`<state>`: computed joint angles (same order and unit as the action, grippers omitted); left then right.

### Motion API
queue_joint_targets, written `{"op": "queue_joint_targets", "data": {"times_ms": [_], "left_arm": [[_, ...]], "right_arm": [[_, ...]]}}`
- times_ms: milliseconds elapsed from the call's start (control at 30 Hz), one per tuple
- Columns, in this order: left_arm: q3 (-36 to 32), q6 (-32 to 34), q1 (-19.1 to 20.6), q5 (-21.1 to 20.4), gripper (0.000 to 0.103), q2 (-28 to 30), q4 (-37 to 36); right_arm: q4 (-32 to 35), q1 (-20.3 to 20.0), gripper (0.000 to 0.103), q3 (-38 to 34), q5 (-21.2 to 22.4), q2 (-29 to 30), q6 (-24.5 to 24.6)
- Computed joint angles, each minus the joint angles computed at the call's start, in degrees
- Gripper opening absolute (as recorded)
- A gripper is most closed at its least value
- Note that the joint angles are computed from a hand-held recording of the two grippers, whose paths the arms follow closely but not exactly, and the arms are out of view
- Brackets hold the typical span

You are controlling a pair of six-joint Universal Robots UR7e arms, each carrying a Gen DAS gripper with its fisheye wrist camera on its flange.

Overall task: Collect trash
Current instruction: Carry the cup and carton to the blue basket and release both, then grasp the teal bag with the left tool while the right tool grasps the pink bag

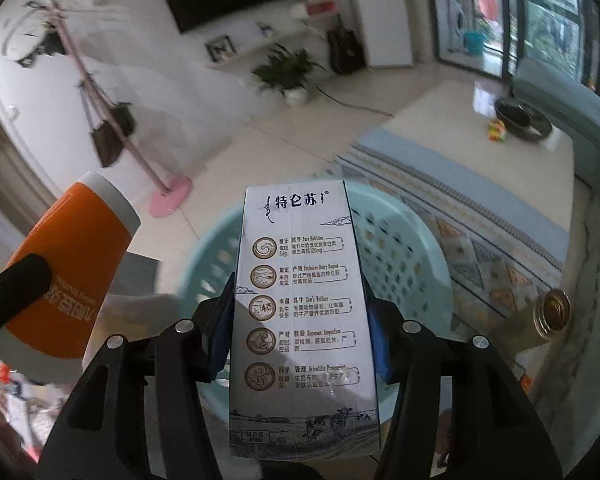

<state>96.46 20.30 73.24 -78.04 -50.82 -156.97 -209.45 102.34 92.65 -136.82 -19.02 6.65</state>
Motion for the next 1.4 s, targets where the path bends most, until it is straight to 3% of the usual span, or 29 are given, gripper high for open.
{"op": "queue_joint_targets", "data": {"times_ms": [233, 367, 533, 900, 1233, 1400], "left_arm": [[-0.7, 0.6, 0.3, 0.6, 0.064, 0.9, 1.1], [1.6, 1.4, 0.2, -0.1, 0.071, -1.6, -0.6], [5.2, 1.4, -0.1, -1.4, 0.076, -6.0, -2.5], [15.0, 1.7, 1.4, -2.7, 0.081, -18.9, -8.3], [19.9, 2.4, 6.8, -1.1, 0.082, -29.8, -13.6], [19.6, 2.4, 10.4, 1.6, 0.082, -32.7, -15.0]], "right_arm": [[1.9, -2.6, 0.052, 2.5, 1.6, -1.2, 3.4], [-0.5, -2.1, 0.063, 4.0, 1.2, -1.6, 3.2], [-2.5, 0.0, 0.064, 5.6, 0.2, -2.1, 2.3], [-7.6, 9.6, 0.064, 5.2, 0.3, 0.0, -5.2], [-8.0, 18.1, 0.063, -1.6, 7.1, 6.9, -13.7], [-2.5, 20.5, 0.063, -5.5, 10.0, 10.1, -15.2]]}}
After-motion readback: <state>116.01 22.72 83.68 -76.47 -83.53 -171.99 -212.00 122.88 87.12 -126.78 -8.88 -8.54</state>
